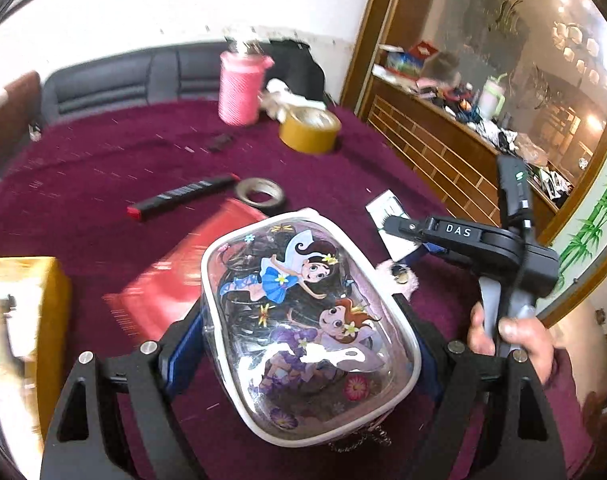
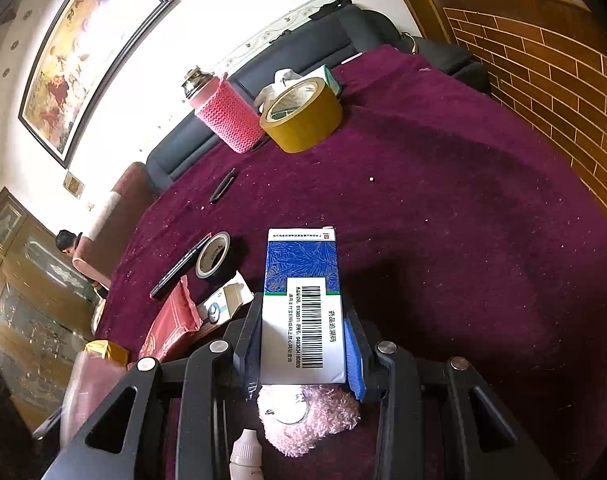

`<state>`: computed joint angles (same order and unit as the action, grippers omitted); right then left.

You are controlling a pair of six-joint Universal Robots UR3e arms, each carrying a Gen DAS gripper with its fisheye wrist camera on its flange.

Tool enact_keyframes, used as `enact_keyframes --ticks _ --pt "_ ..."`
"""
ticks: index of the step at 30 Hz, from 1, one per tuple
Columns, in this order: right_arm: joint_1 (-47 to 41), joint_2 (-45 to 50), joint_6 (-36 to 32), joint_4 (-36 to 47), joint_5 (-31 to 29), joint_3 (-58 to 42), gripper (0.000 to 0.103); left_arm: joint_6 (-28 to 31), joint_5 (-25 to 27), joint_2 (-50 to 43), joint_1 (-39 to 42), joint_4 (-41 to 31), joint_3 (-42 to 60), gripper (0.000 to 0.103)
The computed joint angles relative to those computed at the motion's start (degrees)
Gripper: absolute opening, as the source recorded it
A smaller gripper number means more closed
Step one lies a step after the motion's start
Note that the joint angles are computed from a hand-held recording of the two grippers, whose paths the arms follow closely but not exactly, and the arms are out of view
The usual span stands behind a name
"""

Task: Organize objects
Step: 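Carry the pouch and box over the tray and lower them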

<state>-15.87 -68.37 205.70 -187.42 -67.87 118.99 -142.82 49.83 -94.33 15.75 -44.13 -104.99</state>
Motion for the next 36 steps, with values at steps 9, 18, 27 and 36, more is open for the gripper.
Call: enact_keyframes --ticks 9,18,27,36 --pt "1.0 0.5 3.4 0.6 -0.4 -0.6 0.037 23.1 -10.4 16.8 28.9 -27.0 -4.4 0.085" --pt "13.5 -9.9 6.8 7.7 -8.0 -2.1 0.037 40.1 -13.1 14.1 48.5 -41.7 1.3 0.085" --pt "32.6 -0.3 8.0 18.6 -12.0 -27.2 0.037 34.2 -7.4 2.0 53.5 -26.9 3.3 0.085" --pt "44.7 22.2 8.8 34.3 -10.4 -61.1 0.038 32.9 -4.4 -5.6 53.2 -22.0 6.0 0.085"
